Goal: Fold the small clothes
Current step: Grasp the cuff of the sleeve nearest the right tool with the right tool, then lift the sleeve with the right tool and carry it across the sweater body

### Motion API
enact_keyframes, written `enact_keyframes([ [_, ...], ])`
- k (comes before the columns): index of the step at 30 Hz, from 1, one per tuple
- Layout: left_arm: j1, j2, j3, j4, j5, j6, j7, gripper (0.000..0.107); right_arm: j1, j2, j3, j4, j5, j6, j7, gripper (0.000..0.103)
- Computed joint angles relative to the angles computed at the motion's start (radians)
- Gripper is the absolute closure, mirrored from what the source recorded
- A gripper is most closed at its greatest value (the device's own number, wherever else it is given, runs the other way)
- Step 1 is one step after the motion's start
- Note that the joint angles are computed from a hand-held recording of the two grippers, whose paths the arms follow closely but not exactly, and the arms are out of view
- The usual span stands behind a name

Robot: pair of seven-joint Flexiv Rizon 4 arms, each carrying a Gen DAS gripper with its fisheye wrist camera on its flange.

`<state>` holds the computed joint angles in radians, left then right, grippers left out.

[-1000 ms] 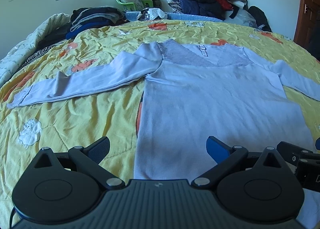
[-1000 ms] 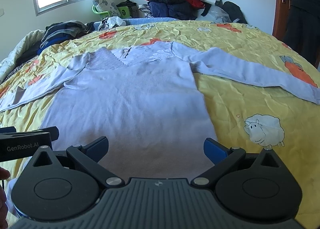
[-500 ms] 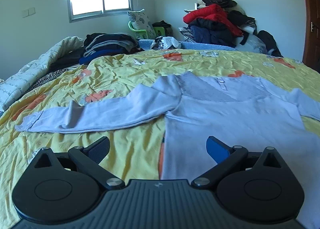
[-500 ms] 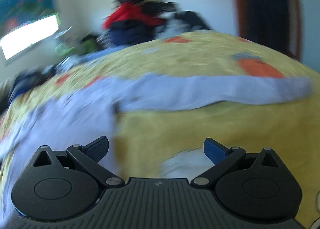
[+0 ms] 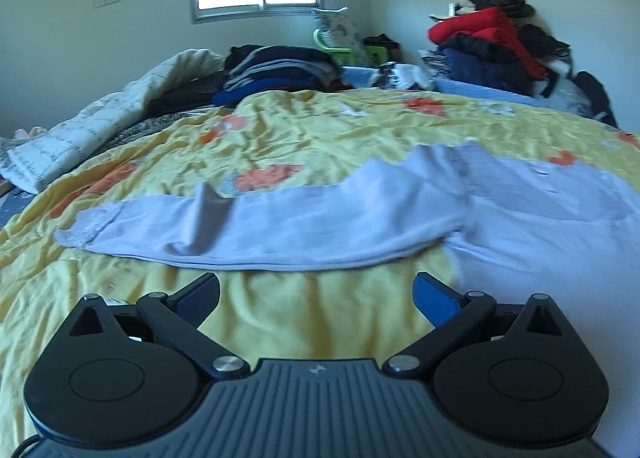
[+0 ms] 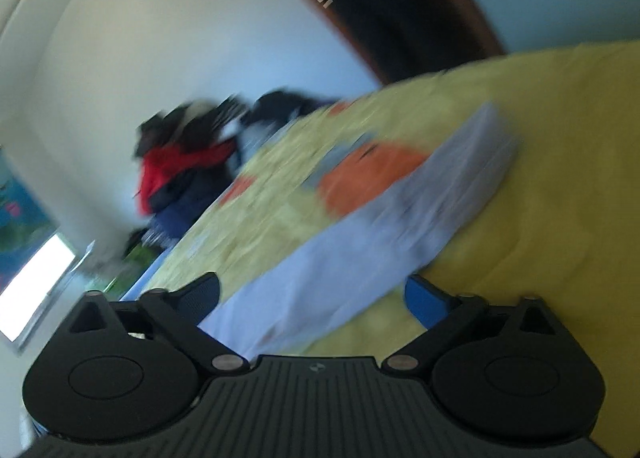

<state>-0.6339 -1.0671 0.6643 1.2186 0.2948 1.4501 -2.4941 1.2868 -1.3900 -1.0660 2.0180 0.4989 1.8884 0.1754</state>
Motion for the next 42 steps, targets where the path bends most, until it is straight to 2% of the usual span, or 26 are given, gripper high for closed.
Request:
enact_keyframes([
  [3,0.009,-0.008,0.009,-0.009,0.001,-0.024,-0.007,0.004,-0.038,-0.004,-0.010,-0.013,-0.024,-0.054,0.018,0.025],
  [5,0.025,-0.007,-0.004,-0.011,0.002,-0.030,-0.015,0.004,-0.074,-0.001,-0.006,-0.023,-0.042,-0.050,0.027,0.030],
  [6,0.038,-0.004,-0.020,-0.010,0.000,-0.027,-0.014,0.004,-0.081,-0.002,-0.007,-0.029,-0.045,-0.059,0.036,0.035],
  [7,0.052,-0.001,-0.037,-0.009,-0.002,-0.021,-0.011,0.004,-0.090,0.002,-0.006,-0.034,-0.052,-0.070,0.044,0.045],
  [8,0.059,0.000,-0.046,-0.009,-0.003,-0.018,-0.008,0.004,-0.094,0.010,-0.005,-0.030,-0.061,-0.085,0.051,0.050],
  [10,0.067,-0.002,-0.057,-0.011,-0.002,-0.016,0.004,0.004,-0.105,0.026,0.003,-0.029,-0.081,-0.106,0.072,0.086],
  [11,0.070,-0.004,-0.062,-0.014,0.000,-0.016,0.014,0.004,-0.109,0.038,0.006,-0.029,-0.093,-0.129,0.084,0.091],
  [15,0.071,-0.008,-0.070,-0.018,0.004,-0.011,0.042,0.004,-0.088,0.039,-0.011,-0.010,-0.127,-0.138,0.127,0.094],
  [17,0.088,-0.004,-0.105,-0.027,0.001,-0.028,0.087,0.004,-0.081,0.025,-0.035,-0.019,-0.156,-0.135,0.122,0.095],
  [19,0.098,-0.006,-0.122,-0.037,-0.003,-0.045,0.114,0.004,-0.083,0.018,-0.050,-0.039,-0.168,-0.107,0.106,0.095],
  [25,0.093,-0.006,-0.116,-0.036,0.003,-0.048,0.102,0.004,-0.137,0.022,-0.060,-0.178,-0.171,-0.025,-0.007,0.095],
  [30,0.104,-0.006,-0.131,-0.034,-0.005,-0.039,0.103,0.004,-0.199,0.042,-0.019,-0.318,-0.160,0.021,-0.085,0.095],
  [36,0.091,-0.012,-0.110,-0.038,-0.004,-0.045,0.095,0.004,-0.235,0.073,0.038,-0.471,-0.171,0.024,-0.181,0.096],
  [42,0.090,-0.011,-0.110,-0.040,0.004,-0.048,0.089,0.004,-0.296,0.099,0.133,-0.637,-0.174,0.023,-0.247,0.096],
])
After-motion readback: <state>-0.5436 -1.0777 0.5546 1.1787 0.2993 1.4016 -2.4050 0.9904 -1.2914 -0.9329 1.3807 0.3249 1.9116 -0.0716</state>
